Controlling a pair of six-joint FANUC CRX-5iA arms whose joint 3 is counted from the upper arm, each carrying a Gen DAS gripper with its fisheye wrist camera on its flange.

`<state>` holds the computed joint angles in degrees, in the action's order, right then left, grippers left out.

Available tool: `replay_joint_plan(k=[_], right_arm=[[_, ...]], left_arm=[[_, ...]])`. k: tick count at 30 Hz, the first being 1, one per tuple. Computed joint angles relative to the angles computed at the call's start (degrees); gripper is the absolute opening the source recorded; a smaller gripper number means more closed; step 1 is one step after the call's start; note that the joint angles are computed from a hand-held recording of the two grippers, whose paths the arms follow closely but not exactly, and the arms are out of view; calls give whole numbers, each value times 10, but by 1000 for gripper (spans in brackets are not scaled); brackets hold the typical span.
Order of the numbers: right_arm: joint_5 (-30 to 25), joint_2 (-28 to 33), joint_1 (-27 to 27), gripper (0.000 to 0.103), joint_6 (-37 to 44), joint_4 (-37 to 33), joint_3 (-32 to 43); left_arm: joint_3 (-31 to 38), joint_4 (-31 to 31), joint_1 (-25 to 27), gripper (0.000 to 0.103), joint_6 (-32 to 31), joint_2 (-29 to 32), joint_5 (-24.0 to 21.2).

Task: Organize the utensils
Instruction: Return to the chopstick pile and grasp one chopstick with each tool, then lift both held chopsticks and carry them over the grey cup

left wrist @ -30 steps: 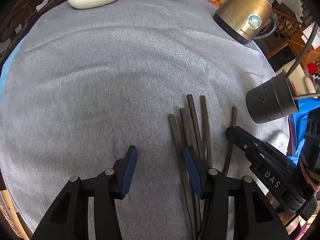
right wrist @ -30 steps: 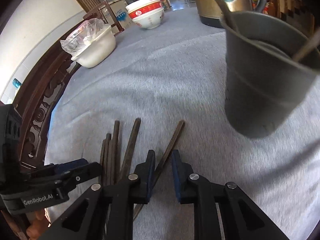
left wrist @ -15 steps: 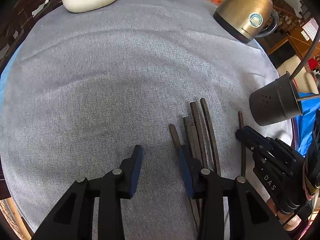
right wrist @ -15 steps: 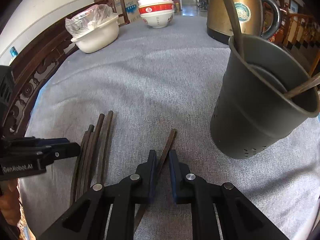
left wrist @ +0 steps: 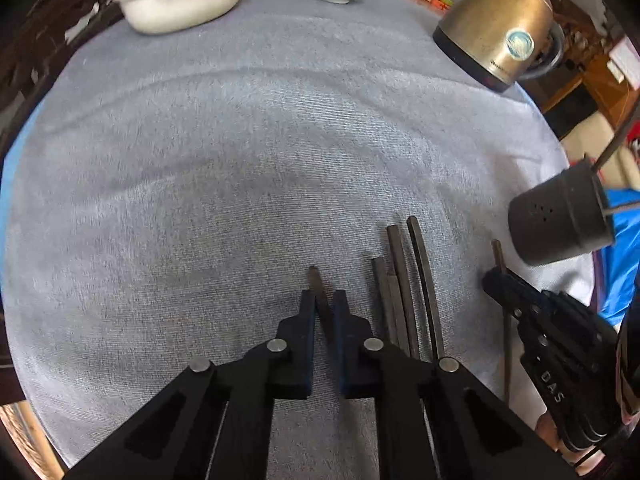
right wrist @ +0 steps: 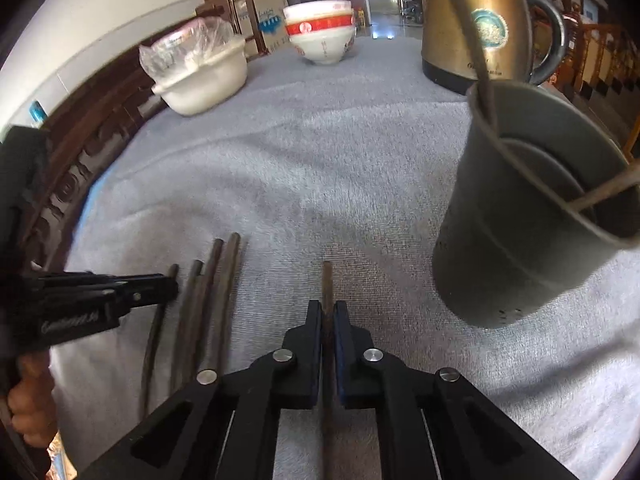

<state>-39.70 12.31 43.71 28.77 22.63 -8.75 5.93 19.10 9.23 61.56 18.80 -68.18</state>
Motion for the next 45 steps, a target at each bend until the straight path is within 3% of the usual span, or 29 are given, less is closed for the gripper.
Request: replay_joint_plan(k=[10,19,28,34,45], right_arm=[[103,-95,12,6,-124,138,-100],[156,-179,-3,6,-341,397,-192],[159,-242,-44,6,-539,622,-249],[151,-265,-66,6,-593,680,-261],[89,-319,-87,6,-581,701,-263]], left_arm=[[-38,72,45,6,-32,-57,15],[-66,133,56,6,-72,-128,46],[-75,176,45,6,-108,-178,70],[-66,192,28,6,-119,-193,81],[-28,211,-30,6,-103,-196,132]])
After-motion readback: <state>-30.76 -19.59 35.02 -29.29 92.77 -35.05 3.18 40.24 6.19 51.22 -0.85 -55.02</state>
